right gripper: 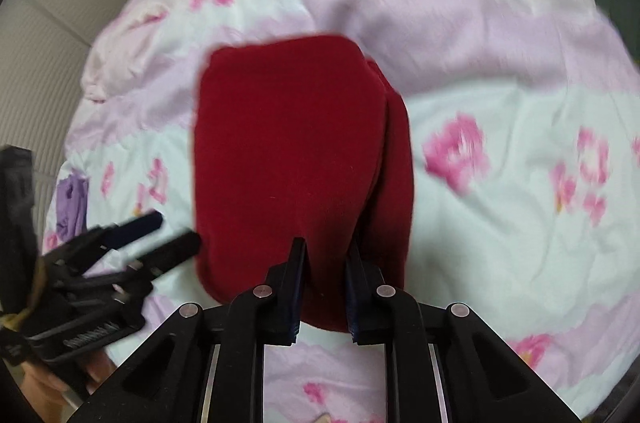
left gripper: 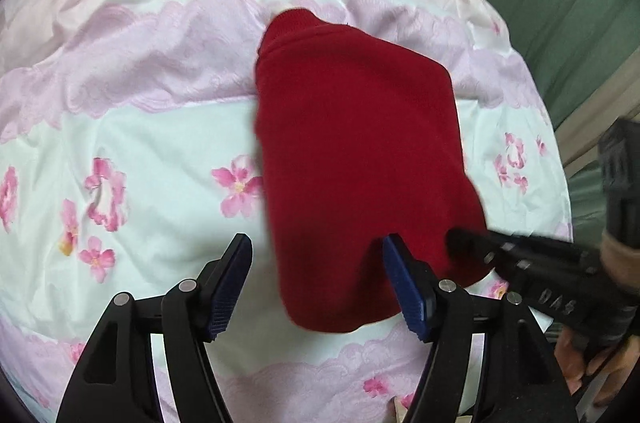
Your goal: Fold small clothes
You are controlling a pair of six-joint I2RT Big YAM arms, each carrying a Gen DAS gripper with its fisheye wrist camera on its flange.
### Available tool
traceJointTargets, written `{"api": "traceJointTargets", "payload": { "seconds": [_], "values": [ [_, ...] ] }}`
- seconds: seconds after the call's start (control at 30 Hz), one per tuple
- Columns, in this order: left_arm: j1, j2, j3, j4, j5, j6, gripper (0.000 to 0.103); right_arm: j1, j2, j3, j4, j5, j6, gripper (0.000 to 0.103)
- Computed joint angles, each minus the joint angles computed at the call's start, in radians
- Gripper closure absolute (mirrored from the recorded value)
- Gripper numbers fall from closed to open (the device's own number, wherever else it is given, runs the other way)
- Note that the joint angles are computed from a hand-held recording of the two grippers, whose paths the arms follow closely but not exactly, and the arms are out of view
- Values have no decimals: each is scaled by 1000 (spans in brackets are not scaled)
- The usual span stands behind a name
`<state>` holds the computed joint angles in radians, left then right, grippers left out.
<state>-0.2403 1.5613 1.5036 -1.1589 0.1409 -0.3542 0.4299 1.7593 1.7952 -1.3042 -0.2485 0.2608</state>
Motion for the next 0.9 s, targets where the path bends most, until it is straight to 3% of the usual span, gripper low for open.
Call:
{"api": "traceJointTargets", "payload": {
  "seconds": [0.07, 0.17, 0.3, 0.47, 0.63, 0.77, 0.83, 0.9],
  "values": [
    [-10, 27, 16, -12, -31, 16, 36, -15, 11, -32, 8, -51, 38, 85],
    [-9, 52, 22, -19, -13, 33, 34, -4, 17, -49, 16, -5, 1, 85],
    [-20, 75, 24, -16, -29, 57, 15, -24, 33, -65, 17, -22, 27, 83],
    [-16, 124, 34, -10, -51, 55, 0, -32, 73, -70, 31, -20, 16, 78],
    [8, 163, 76, -41, -33, 100, 0, -49, 98, -67, 66, -63, 24, 67],
    [-4, 153, 101, -66, -74, 128, 0, -63, 106, -53, 64, -108, 52, 62],
    [-6, 138, 106, -73, -82, 133, 4, -67, 91, -57, 62, -114, 67, 51],
    [-1, 126, 111, -70, -80, 136, 4, -61, 69, -64, 57, -61, 74, 22]
  ]
}}
